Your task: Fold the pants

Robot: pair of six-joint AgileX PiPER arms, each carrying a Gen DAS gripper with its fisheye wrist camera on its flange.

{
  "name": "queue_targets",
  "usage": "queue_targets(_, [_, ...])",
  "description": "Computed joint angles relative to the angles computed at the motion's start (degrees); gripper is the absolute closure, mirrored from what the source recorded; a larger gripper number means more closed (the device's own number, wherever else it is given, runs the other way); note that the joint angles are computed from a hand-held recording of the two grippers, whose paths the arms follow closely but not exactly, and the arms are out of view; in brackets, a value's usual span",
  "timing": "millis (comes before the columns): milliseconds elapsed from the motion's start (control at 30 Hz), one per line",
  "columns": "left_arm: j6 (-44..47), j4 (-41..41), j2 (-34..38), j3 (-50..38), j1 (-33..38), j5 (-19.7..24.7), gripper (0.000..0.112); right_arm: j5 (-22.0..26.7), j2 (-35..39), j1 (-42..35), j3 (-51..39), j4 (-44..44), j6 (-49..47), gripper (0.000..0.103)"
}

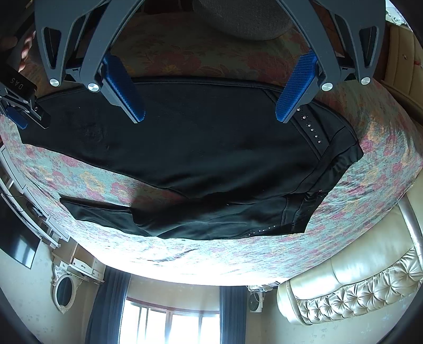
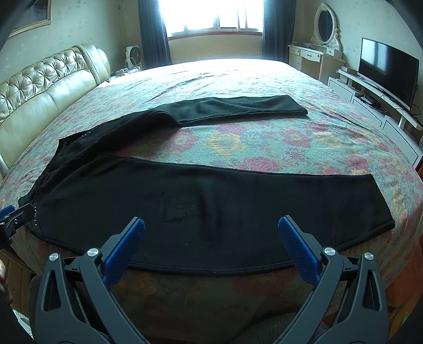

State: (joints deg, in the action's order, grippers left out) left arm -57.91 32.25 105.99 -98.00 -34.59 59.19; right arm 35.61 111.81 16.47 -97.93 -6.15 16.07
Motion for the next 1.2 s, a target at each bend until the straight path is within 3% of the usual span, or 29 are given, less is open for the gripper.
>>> queue_targets(1200, [2.31, -2.40, 1.01, 0.29, 1.34, -0.55, 0.013, 2.69, 4.84, 0.27, -4.29, 3.40, -2.62, 0.002])
